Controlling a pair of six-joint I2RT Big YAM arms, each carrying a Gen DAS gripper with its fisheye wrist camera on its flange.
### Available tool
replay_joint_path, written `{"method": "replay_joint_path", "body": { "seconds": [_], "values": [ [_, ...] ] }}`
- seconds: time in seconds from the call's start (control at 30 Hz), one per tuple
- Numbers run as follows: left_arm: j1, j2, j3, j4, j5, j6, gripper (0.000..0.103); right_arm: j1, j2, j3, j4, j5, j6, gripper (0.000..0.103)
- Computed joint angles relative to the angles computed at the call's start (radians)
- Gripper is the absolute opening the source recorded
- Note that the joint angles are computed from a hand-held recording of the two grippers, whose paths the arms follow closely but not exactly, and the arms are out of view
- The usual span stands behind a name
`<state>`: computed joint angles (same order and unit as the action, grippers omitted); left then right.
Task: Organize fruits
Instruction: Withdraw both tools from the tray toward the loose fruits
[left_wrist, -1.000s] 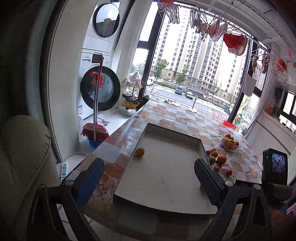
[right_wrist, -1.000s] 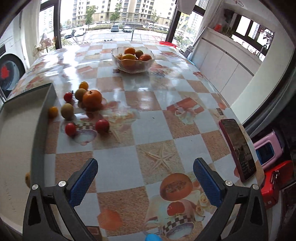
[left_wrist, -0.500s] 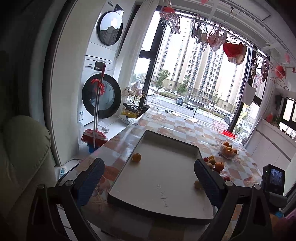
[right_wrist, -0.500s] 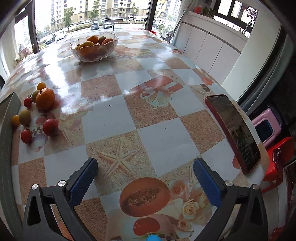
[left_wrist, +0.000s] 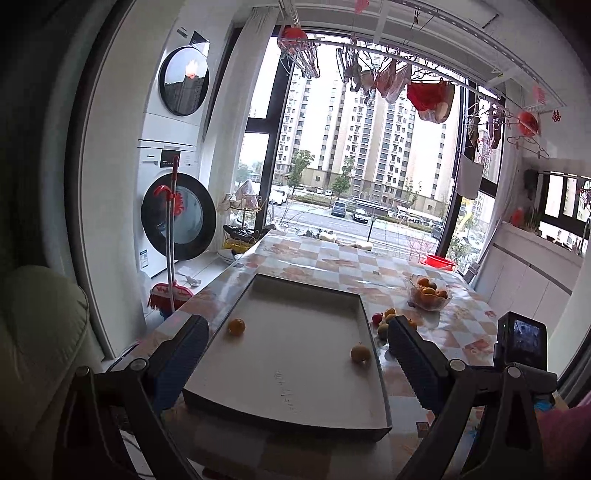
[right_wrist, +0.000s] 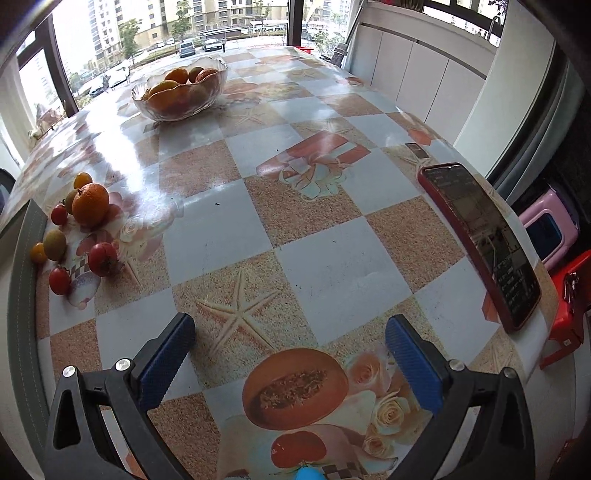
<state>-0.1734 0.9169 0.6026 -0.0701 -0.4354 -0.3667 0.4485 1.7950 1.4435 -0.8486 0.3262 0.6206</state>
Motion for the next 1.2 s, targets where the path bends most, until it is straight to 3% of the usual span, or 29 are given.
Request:
{"method": "replay_joint_path", "body": {
  "seconds": [0.2, 0.5, 0.77, 1.0, 1.1, 1.2],
  "values": [
    [-0.021, 0.039, 0.026, -0.040, 0.014, -0.015, 0.098, 0.001, -0.017, -0.034, 0.052, 0.008, -0.024, 0.103],
    [-0.142, 0.121, 0.099, -0.090, 0.020, 0.062, 0.098, 0.006, -0.046, -0.104, 0.182, 0.017, -0.099, 0.103],
    [-0.218, 0.233, 0.196, -0.213, -0.035, 0.066, 0.098, 0.002, -0.061, -0.136, 0.236, 0.004, -0.138, 0.103],
    [-0.285, 0.346, 0.299, -0.331, -0.136, 0.083, 0.098, 0.000, -0.074, -0.160, 0.270, -0.004, -0.157, 0.103],
    [-0.290, 0.382, 0.326, -0.353, -0.138, 0.108, 0.098, -0.007, -0.083, -0.170, 0.277, -0.037, -0.200, 0.103],
    [-0.292, 0.413, 0.323, -0.325, -0.150, 0.138, 0.098, -0.029, -0.103, -0.191, 0.292, -0.123, -0.321, 0.103]
  ]
}}
